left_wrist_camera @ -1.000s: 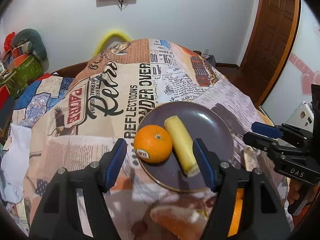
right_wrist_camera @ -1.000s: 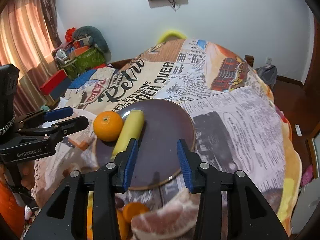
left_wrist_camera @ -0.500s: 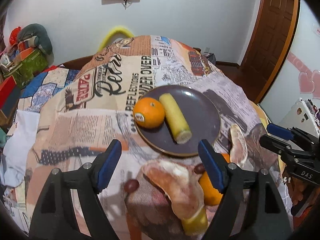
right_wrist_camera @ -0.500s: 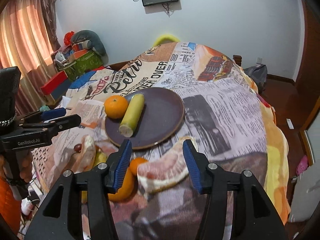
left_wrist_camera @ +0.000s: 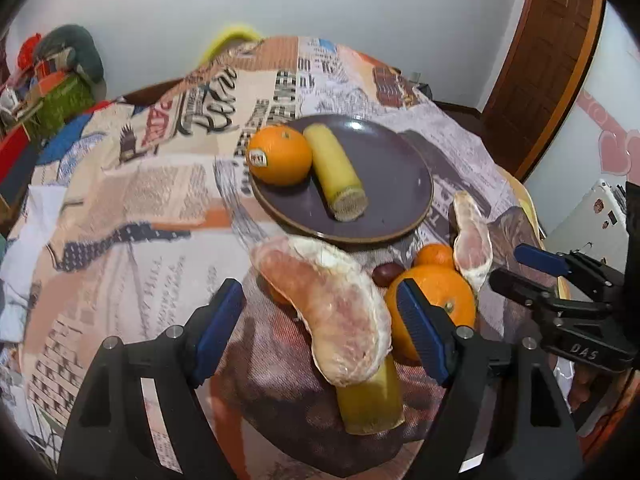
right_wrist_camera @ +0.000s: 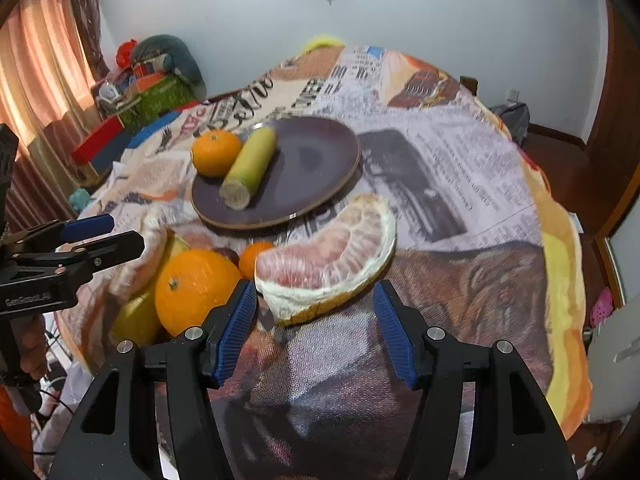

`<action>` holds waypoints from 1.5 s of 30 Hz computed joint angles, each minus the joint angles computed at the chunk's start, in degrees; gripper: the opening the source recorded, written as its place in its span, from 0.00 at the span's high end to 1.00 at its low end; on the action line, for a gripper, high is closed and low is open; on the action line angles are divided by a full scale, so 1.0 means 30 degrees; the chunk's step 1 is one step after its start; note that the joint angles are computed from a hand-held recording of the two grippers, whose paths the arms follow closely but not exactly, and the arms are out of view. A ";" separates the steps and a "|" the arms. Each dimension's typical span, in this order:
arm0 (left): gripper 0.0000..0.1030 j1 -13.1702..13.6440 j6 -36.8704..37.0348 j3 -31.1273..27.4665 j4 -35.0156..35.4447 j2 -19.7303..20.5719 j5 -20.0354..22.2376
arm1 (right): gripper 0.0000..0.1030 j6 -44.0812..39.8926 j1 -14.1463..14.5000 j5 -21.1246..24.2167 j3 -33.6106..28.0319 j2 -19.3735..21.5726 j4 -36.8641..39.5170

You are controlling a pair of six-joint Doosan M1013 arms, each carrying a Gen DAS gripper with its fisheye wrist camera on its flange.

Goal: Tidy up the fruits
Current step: 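Grasp a peeled pomelo segment with the left gripper while the right grasps another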

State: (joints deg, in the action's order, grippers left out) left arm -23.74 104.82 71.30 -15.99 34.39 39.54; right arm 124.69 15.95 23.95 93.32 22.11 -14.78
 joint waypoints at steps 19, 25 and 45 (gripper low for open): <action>0.47 0.0596 0.1130 0.0899 -0.1745 -0.0260 0.0315 | 0.45 0.2668 -0.0246 0.0615 0.1026 -0.0370 -0.1820; 0.47 0.0974 0.0967 0.0386 -0.2093 0.0137 0.1550 | 0.44 0.1714 -0.0650 0.0116 0.1564 -0.0801 0.0079; 0.51 0.0593 -0.0362 -0.1014 -0.1378 0.1088 0.0885 | 0.44 0.0023 -0.0827 0.0377 -0.0907 0.1124 0.1399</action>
State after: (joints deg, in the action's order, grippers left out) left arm -21.96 103.74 68.26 -20.13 37.65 42.20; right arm 124.76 13.47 25.08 90.60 25.48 -10.58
